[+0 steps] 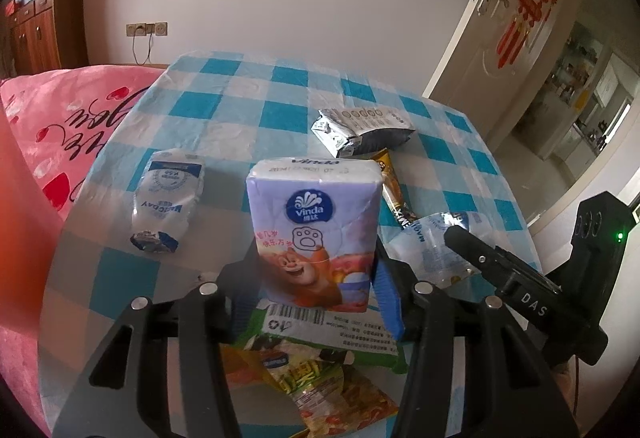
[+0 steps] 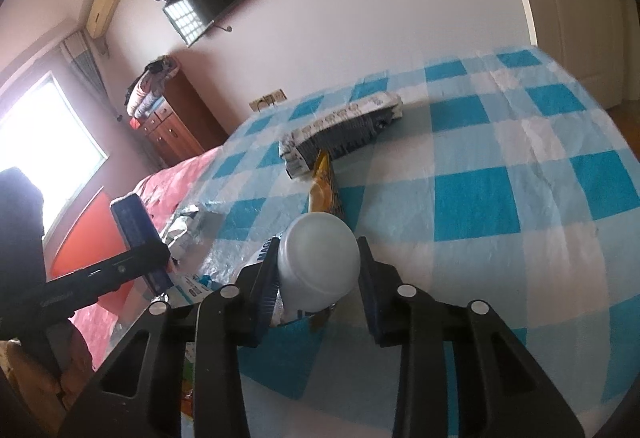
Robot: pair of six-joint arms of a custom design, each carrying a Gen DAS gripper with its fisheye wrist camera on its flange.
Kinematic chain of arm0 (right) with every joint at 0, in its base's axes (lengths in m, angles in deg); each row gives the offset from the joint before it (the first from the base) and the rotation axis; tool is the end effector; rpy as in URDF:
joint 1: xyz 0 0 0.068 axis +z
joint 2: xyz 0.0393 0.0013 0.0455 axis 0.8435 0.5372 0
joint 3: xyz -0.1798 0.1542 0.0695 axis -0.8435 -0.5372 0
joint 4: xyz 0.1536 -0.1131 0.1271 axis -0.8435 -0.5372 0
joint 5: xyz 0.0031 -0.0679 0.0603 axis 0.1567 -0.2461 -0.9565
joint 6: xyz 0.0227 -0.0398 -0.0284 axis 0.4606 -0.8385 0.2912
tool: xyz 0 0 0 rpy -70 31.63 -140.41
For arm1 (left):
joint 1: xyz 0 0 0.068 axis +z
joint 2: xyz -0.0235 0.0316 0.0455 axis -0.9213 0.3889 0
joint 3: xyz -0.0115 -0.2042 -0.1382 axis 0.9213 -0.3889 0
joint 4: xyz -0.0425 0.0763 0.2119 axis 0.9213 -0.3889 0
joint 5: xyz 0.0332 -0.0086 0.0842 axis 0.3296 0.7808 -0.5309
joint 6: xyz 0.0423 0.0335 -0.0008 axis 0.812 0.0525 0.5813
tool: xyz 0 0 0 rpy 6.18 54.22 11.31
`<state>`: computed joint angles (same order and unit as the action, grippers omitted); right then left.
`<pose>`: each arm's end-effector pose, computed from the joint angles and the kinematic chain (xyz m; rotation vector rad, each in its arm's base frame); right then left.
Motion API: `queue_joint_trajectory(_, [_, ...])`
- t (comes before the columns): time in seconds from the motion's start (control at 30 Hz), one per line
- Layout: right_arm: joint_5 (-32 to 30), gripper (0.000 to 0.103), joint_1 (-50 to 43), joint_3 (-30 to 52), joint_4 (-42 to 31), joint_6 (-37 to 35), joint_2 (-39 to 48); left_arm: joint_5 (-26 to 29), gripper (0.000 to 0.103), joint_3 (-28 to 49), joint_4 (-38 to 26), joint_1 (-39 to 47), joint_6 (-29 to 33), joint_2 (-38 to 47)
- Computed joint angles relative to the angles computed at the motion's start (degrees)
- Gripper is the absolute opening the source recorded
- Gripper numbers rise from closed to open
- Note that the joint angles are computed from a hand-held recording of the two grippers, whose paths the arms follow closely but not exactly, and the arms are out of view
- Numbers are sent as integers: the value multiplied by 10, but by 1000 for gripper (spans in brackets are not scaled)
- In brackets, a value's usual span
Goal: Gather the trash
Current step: 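Lift the tissue pack and white cup off the table with both grippers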
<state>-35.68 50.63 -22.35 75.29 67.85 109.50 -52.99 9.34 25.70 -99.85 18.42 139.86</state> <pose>0.2180 -0.0073 0.0203 0.0282 2.2172 0.6608 0.2368 -0.1476 0.0848 0.0806 2.4113 -0.3548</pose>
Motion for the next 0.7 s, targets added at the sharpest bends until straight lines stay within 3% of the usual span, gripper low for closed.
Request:
queue_joint_trajectory(0.33, [-24, 38, -26, -35, 102, 71, 12, 27, 52, -78, 35, 44, 26, -79])
queue_joint_trajectory(0.43, [0, 38, -14, -57, 122, 83, -12, 34, 52, -100, 40, 62, 39, -110])
queue_joint_trajectory(0.7, [62, 38, 44, -73, 54, 98, -103, 55, 52, -139, 29, 110, 72, -186])
